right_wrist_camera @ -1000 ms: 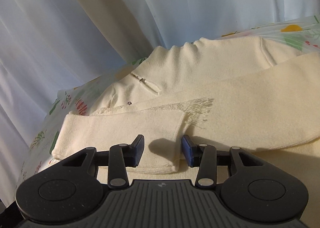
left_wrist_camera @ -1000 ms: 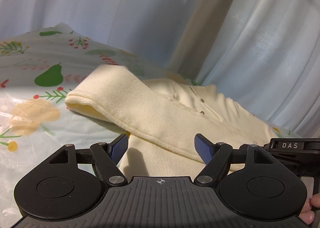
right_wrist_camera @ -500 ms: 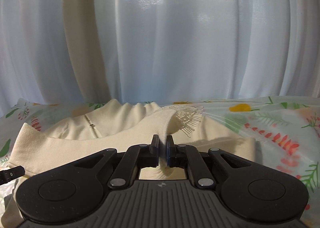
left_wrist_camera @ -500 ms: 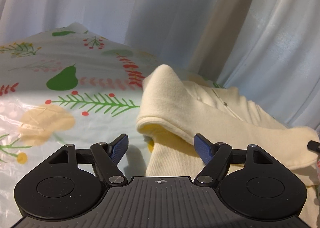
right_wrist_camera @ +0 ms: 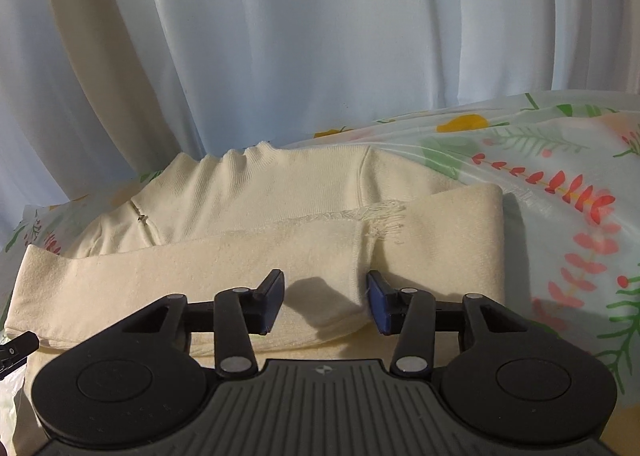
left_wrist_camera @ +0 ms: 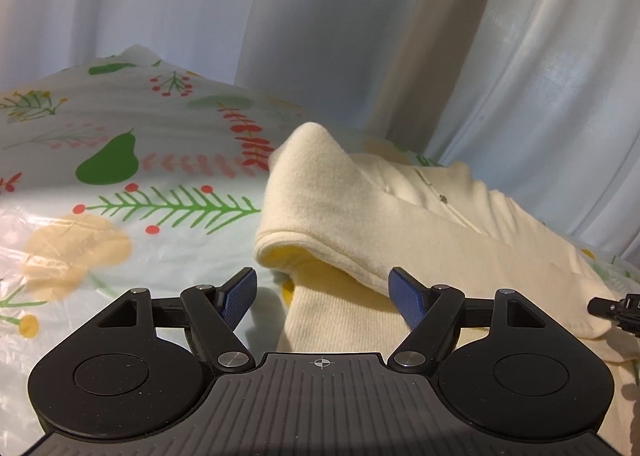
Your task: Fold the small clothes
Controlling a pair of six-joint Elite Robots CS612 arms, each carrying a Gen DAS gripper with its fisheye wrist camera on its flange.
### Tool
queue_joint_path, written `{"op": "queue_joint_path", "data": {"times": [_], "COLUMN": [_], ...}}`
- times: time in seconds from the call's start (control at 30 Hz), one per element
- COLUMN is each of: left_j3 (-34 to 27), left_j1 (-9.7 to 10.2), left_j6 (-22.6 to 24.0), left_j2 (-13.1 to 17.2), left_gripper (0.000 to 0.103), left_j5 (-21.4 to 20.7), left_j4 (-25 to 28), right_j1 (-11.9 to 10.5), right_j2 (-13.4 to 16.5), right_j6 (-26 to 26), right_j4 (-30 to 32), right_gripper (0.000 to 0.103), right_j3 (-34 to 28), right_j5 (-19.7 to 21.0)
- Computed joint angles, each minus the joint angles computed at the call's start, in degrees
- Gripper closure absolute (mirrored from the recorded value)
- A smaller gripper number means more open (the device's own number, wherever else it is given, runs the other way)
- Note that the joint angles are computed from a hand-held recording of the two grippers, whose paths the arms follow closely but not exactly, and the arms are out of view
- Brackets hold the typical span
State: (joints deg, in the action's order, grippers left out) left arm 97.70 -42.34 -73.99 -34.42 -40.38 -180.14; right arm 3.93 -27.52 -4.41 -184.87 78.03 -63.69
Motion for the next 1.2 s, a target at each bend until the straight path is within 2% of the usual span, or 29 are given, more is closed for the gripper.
{"op": "queue_joint_path", "data": {"times": [0.07, 0.13, 0.2, 0.27, 0.43, 0.6, 0.67, 0.73, 0.77, 0.87, 0.9, 0.97, 1.0, 1.13, 1.2], "left_j3": [-0.05, -0.11, -0.25, -0.28, -0.38, -0.72, -0.58, 0.07, 0.39, 0.56, 0.28, -0.64, -1.28, -3.36, -4.04], "left_j1": [-0.03, -0.07, -0.09, -0.07, 0.09, -0.11, -0.15, -0.26, -0.28, 0.06, 0.33, 0.74, 0.97, 1.78, 2.14], "left_j6": [-0.09, 0.10, 0.14, 0.23, -0.04, 1.53, 1.69, 2.52, 3.40, 6.81, 6.77, 7.02, 7.47, 6.91, 5.99], "left_j2": [-0.07, -0.11, -0.24, -0.25, -0.27, -0.21, -0.52, -1.00, -1.00, -0.12, 0.25, 0.88, 1.25, 3.05, 3.77], "left_gripper": [0.025, 0.024, 0.024, 0.024, 0.024, 0.024, 0.024, 0.024, 0.023, 0.019, 0.019, 0.019, 0.019, 0.022, 0.022], "left_j5": [0.45, 1.11, 1.94, 2.17, 1.35, 1.56, 1.08, -0.45, -1.22, -6.77, -9.20, -12.30, -13.96, -18.41, -19.23], "left_j4": [0.57, 1.27, 3.21, 3.63, 3.36, 3.78, 3.89, 0.57, -2.25, -14.49, -17.29, -19.59, -20.02, -21.92, -22.27], "right_j1": [0.30, 0.86, 0.92, 0.73, -0.21, -1.17, -0.83, -0.80, -1.42, -3.91, -4.43, -4.95, -5.04, -4.79, -4.75], "right_j2": [-0.05, -0.13, -0.20, -0.24, -0.51, -0.87, -1.28, -1.96, -2.76, -4.34, -4.50, -4.44, -4.26, -3.40, -2.37], "right_j6": [-1.58, -4.87, -4.72, -4.59, -3.78, -3.94, -3.54, -0.09, 3.73, 15.59, 18.06, 21.06, 21.96, 25.81, 29.49], "right_j4": [-2.96, -9.72, -14.41, -16.29, -13.43, -9.42, -7.83, -7.87, -8.17, -7.05, -6.18, -4.42, -3.00, 2.56, 1.38], "right_gripper": [0.093, 0.093, 0.093, 0.093, 0.093, 0.092, 0.086, 0.083, 0.081, 0.070, 0.069, 0.066, 0.064, 0.063, 0.064], "right_j3": [0.44, 1.52, 2.20, 2.53, 2.81, 3.08, 3.46, 4.32, 5.56, 8.07, 8.49, 8.98, 8.98, 8.29, 7.66], "right_j5": [-0.30, -3.87, -6.60, -9.28, -11.36, -9.25, -12.19, -14.72, -12.84, -0.02, 3.90, 9.60, 11.64, 14.43, 15.51]}}
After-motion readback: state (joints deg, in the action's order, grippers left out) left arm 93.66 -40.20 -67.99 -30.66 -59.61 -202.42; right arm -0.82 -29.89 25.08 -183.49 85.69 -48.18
